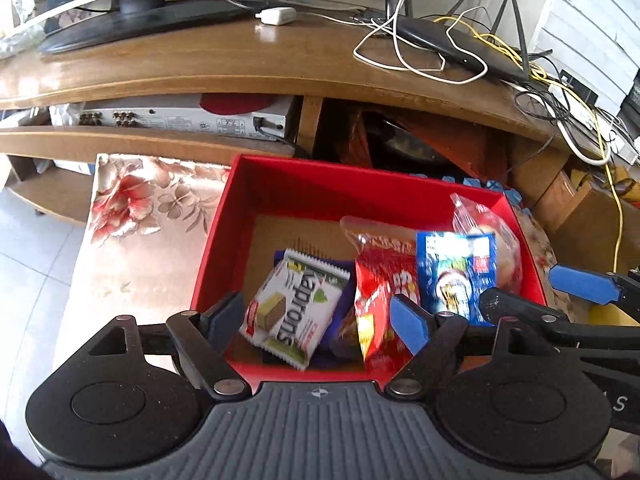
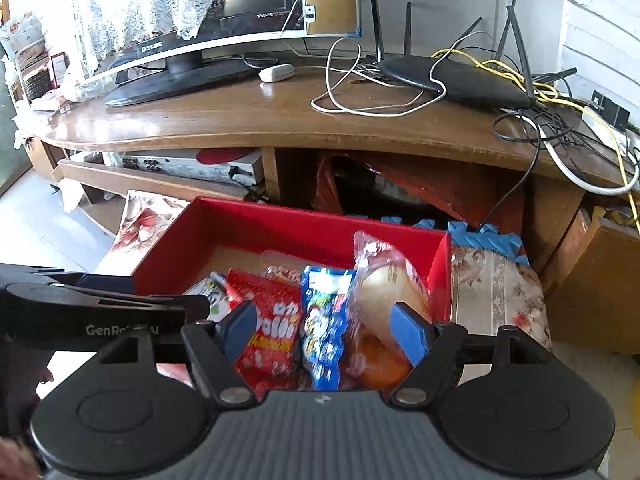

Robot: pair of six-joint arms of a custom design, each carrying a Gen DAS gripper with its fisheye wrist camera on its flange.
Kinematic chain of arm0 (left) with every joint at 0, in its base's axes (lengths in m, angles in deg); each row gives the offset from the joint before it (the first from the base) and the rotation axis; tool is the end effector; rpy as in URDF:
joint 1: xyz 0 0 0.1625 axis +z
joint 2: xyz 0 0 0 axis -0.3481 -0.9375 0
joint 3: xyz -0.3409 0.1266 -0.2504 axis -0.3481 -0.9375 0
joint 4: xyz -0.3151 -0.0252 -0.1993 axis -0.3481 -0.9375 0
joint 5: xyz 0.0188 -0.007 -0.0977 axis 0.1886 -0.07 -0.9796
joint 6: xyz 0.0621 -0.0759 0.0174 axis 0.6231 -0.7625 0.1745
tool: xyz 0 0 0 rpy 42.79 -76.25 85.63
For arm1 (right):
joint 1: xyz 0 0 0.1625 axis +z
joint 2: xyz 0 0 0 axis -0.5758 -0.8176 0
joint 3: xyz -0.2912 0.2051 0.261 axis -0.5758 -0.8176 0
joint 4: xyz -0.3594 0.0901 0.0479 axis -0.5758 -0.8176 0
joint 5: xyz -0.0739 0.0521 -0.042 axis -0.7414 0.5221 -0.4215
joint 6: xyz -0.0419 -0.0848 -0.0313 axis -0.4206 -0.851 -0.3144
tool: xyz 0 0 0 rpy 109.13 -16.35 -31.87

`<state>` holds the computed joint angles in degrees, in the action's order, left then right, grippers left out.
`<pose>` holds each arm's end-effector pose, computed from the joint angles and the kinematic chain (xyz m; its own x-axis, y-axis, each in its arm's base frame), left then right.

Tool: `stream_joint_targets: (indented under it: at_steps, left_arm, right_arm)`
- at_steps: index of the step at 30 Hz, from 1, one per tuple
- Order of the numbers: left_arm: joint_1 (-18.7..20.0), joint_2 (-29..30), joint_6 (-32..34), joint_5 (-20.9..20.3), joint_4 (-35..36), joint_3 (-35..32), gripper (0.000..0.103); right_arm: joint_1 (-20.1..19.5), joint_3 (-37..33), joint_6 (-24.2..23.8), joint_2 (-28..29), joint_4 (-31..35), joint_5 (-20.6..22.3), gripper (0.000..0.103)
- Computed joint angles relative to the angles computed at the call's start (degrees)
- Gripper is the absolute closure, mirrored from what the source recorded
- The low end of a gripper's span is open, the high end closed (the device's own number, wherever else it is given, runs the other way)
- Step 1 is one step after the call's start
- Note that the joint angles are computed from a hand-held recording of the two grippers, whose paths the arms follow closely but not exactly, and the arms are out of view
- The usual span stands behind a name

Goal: Organize snacks
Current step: 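Open both grippers to drop the wafer and blue packet into the box, then move both grippers back to the table and grasp the gold cookie packet with the right gripper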

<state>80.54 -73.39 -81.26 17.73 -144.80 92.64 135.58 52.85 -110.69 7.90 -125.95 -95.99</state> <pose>-0.1525 -0.6817 0.1358 -0.7811 -0.0153 -0.6243 0.3681 0.7963 -0.4800 0.2203 -0.7050 0.0901 -0.7415 -0.2695 0.6145 -0.5839 0.7103 -0.3931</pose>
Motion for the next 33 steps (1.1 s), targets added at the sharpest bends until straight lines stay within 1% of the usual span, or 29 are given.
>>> stream_joint_targets:
  at_steps: [9,11,14,18,19,20,21,22,25,29,33]
  left_arm:
    - [-1.5,-4.3,-4.0,-0.1,-0.9,8.7,0.017]
    - [-1.5,-5.2,-5.8,-0.4,-0.4,10.0,0.017]
    - [-1.6,-5.7,-7.4,0.3,0.4,11.5,0.017]
    - [-1.5,-6.1,-9.6,1.5,2.4,12.2,0.019]
    - [-1.3,-6.3,-10.0,1.2,2.6,12.5,0.017]
    - [-1.1,-6.7,-10.0,-0.1,2.1,12.9,0.013]
    - [-0.7,-7.2,-10.1,-2.0,1.5,13.1,0.013]
    - [-0.6,-7.4,-10.2,-2.6,1.4,13.3,0.012]
    - [-0.7,-7.4,-10.1,-1.5,1.9,13.5,0.012]
    - [-0.2,-8.0,-10.3,-1.4,2.1,13.8,0.012]
    - [0.3,-8.8,-10.6,-1.5,1.6,14.2,0.011]
  right_arm:
    - [0.8,8.7,1.5,-3.4,-2.6,-0.3,0.022]
    - [0.8,10.0,1.9,-3.8,-2.3,-0.6,0.022]
    - [0.6,10.9,3.3,-4.1,-0.6,-0.6,0.022]
    - [0.0,9.9,5.9,-3.5,3.2,-1.6,0.022]
    - [-0.3,9.4,6.7,-3.2,4.6,-1.6,0.021]
    - [-0.5,8.7,7.7,-3.0,6.3,-1.9,0.021]
    - [-0.6,8.1,8.2,-2.5,7.5,-2.4,0.021]
    - [-0.7,7.7,8.3,-2.1,8.3,-2.9,0.021]
    - [-1.0,6.2,9.8,-0.9,11.7,-2.6,0.021]
    - [-0.9,4.4,10.5,1.1,13.0,-3.3,0.021]
    - [-0.8,2.1,10.5,3.5,12.0,-4.4,0.021]
